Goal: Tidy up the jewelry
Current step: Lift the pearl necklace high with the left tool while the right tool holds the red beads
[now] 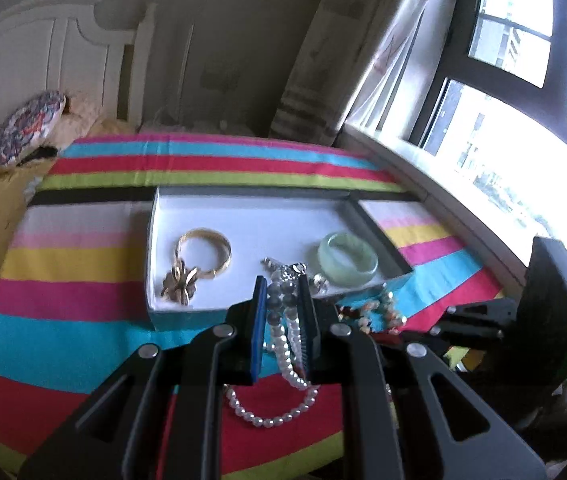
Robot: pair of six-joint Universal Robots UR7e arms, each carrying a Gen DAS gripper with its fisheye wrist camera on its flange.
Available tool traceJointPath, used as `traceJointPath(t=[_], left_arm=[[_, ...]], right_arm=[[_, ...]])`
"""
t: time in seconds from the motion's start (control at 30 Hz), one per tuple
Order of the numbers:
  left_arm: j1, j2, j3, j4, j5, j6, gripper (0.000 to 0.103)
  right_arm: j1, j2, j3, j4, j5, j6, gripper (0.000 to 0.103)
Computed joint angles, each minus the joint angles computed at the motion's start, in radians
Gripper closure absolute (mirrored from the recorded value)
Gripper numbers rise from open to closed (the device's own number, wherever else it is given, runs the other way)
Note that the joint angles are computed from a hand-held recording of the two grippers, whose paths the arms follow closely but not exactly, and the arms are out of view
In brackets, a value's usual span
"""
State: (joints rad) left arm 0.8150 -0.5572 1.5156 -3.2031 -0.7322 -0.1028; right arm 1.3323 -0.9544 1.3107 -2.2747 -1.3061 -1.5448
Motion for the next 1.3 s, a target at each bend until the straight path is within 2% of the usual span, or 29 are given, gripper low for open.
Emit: traceJointPath(t=[0.13, 0.47, 0.53, 0.57, 1.0, 1.17, 1.3], left_arm=[[-0.025, -0.006, 0.008, -0.067, 0.015, 0.056, 0.089], [-0.096, -0.009, -0.014, -0.190, 0.062, 0.220, 0.089], [-0.106, -0.010, -0.023, -0.206, 0.068, 0.250, 0.091], [-0.111, -0.009, -0.031, -0.210, 0.071, 0.265, 0.097], [-0.121, 0.025, -0.172, -0.184, 0.078, 0.386, 0.097], [-0.123, 0.052, -0.264, -0.147, 0.076, 0.448, 0.097], [-0.117, 0.077, -0.334, -0.112, 0.066, 0.469, 0.097]], right_arm=[[-0.008, -0.014, -0.006, -0.013, 0.079, 0.031, 0.097], [-0.009, -0.021, -0.029, -0.020, 0.139, 0.059, 0.097], [-0.009, -0.023, -0.029, -0.023, 0.147, 0.062, 0.097], [-0.010, -0.025, -0.031, -0.024, 0.152, 0.064, 0.097], [-0.002, -0.012, -0.071, -0.034, 0.174, 0.100, 0.097], [0.014, 0.005, -0.089, -0.059, 0.156, 0.104, 0.097], [0.028, 0.043, -0.148, -0.054, 0.147, 0.142, 0.097]])
